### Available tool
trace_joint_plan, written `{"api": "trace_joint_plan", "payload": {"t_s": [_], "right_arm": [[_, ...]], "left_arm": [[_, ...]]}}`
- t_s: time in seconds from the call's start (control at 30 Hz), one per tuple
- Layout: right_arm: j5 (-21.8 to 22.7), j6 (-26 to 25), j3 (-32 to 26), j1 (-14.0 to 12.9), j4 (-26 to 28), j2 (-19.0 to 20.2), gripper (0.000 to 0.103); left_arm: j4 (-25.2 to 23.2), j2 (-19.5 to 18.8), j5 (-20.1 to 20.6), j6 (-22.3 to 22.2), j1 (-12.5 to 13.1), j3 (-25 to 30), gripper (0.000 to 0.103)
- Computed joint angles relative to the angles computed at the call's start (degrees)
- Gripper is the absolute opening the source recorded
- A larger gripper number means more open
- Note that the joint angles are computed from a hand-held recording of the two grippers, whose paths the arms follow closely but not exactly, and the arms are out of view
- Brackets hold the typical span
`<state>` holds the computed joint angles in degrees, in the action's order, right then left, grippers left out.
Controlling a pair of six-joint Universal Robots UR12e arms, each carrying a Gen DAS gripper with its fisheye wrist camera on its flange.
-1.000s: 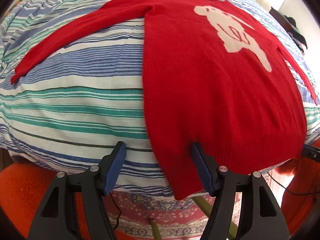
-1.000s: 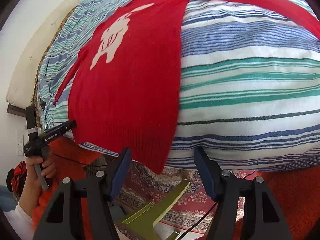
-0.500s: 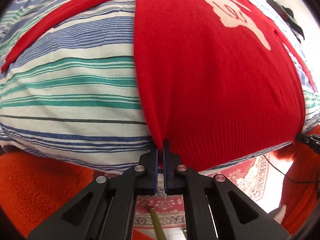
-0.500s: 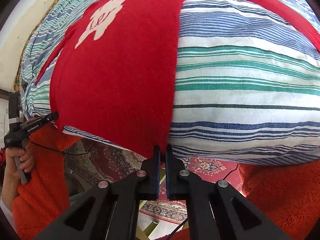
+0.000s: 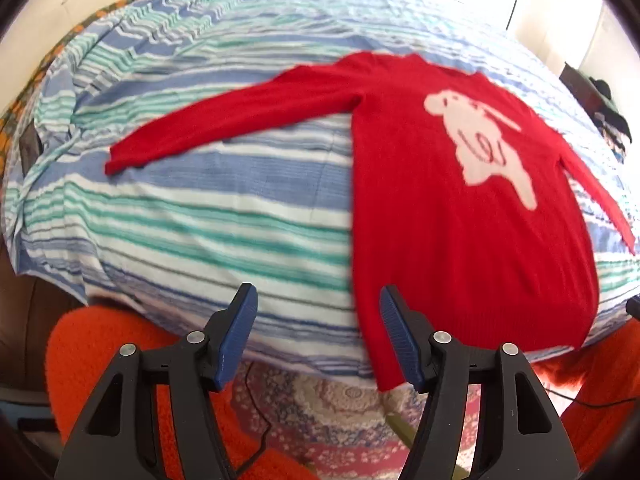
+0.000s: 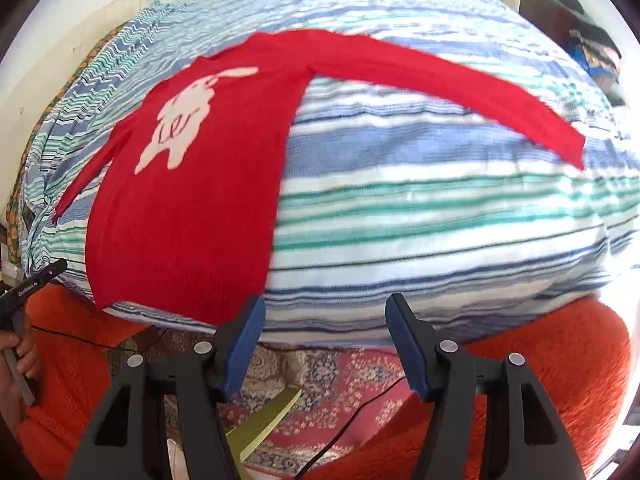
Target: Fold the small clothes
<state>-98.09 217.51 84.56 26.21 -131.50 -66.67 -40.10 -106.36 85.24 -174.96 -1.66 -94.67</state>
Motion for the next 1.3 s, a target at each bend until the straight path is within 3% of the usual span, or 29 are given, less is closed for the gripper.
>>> {"api": "trace_joint_plan", "payload": {"t_s": [0.07, 0.17, 0.3, 0.4, 0.47, 0.57, 0.67, 0.73, 0.8, 0.83, 1.0, 1.13, 1.2, 1.3], "right_arm": [[-2.22, -3.07, -1.11, 0.16, -2.85, 0.64, 0.063], [-1.10, -6.60, -3.67, 0.08, -8.60, 2.85, 0.063], [1.91, -10.89, -6.87, 0.77, -15.20, 6.95, 0.063], [3.51, -13.76, -8.61, 1.09, -12.50, 9.67, 0.063], [4.91, -14.16, -9.56, 0.90, -5.90, 11.05, 0.063], [3.21, -12.69, -8.42, 1.25, -7.80, 10.05, 0.062], [-0.65, -12.46, -7.03, 1.85, -12.80, 8.89, 0.063], [-1.36, -11.31, -6.27, 1.87, -14.88, 8.78, 0.065], [1.48, -10.24, -6.34, 1.34, -11.72, 9.24, 0.065], [2.50, -9.98, -6.47, 1.18, -9.12, 9.57, 0.065], [2.52, -10.26, -5.64, 1.21, -10.51, 9.46, 0.067], [4.69, -5.25, -2.51, 0.14, -17.01, 7.45, 0.067], [3.43, 0.85, 1.13, -0.95, -24.00, 5.24, 0.067], [0.91, 11.34, 7.42, -3.89, -32.92, 1.41, 0.067]], "left_arm": [[1.19, -0.97, -0.77, 0.93, -0.45, 1.60, 0.074], [3.89, -3.04, -3.35, 3.26, -1.49, 3.21, 0.077], [3.55, -5.49, -2.17, 6.62, -3.35, 4.14, 0.078], [-0.80, -6.55, 1.28, 9.63, -4.63, 3.78, 0.078], [2.42, -5.70, 2.80, 11.35, -4.84, 1.27, 0.080], [5.02, -3.87, 1.94, 11.95, -4.46, -0.40, 0.080], [8.55, -3.51, -0.30, 9.89, -4.00, -1.27, 0.092], [6.16, -4.37, 1.29, 10.90, -4.53, -0.40, 0.093], [2.72, -5.56, 3.58, 12.86, -5.18, 0.45, 0.095], [4.16, -5.64, 4.01, 13.22, -5.28, -0.17, 0.097], [4.95, -5.45, 2.65, 11.80, -4.77, -0.18, 0.099], [11.51, -4.27, 3.03, 7.16, -3.80, -1.48, 0.098], [14.46, -4.15, 3.98, 2.92, -3.02, -1.74, 0.098], [14.94, -4.53, 5.95, -3.22, -1.84, -1.11, 0.098]]}}
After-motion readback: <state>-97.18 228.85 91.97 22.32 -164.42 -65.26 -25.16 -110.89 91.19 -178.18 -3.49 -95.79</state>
